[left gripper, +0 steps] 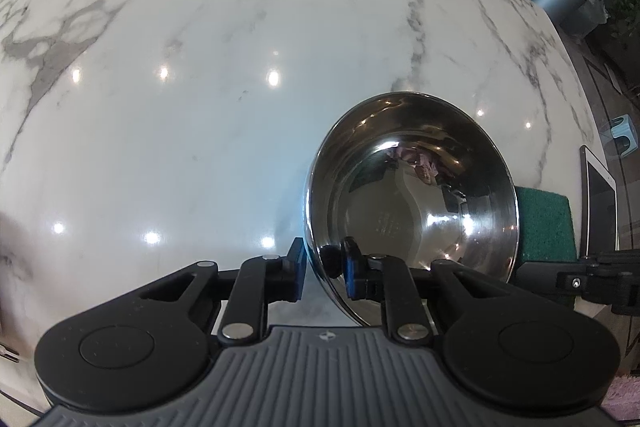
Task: Clean bowl
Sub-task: 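Keep rubbing the pad around the bowl's outside with the right gripper while the left gripper holds the rim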
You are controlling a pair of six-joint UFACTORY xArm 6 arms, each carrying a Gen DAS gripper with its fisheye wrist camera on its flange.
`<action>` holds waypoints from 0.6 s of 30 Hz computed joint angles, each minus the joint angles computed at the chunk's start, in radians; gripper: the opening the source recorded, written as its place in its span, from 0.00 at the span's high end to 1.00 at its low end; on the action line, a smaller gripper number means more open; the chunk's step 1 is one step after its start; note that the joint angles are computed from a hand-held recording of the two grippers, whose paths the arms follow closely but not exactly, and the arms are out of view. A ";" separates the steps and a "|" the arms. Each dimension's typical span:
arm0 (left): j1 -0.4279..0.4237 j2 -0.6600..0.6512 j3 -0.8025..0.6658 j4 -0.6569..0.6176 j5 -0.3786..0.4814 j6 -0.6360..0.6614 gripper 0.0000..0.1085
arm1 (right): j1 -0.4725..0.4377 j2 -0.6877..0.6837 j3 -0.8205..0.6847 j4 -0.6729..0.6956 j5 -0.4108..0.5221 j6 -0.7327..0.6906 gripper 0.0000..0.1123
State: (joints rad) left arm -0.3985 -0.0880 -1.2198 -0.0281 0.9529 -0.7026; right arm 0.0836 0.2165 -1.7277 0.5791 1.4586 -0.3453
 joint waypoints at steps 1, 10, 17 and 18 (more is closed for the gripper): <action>-0.001 -0.001 0.000 0.000 0.000 -0.002 0.84 | 0.003 0.006 -0.009 -0.003 -0.007 -0.001 0.93; -0.009 -0.013 0.017 0.008 -0.012 -0.040 0.84 | 0.012 0.039 -0.063 -0.014 -0.039 -0.002 0.93; -0.016 -0.016 0.021 0.029 -0.016 -0.071 0.84 | 0.016 0.009 -0.024 -0.023 -0.028 -0.023 0.93; -0.017 -0.015 0.020 0.031 -0.015 -0.072 0.84 | 0.015 0.004 -0.017 -0.024 -0.025 -0.027 0.93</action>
State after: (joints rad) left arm -0.4150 -0.1035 -1.1999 0.0032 0.9376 -0.7743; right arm 0.0984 0.2203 -1.7445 0.5554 1.4334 -0.3723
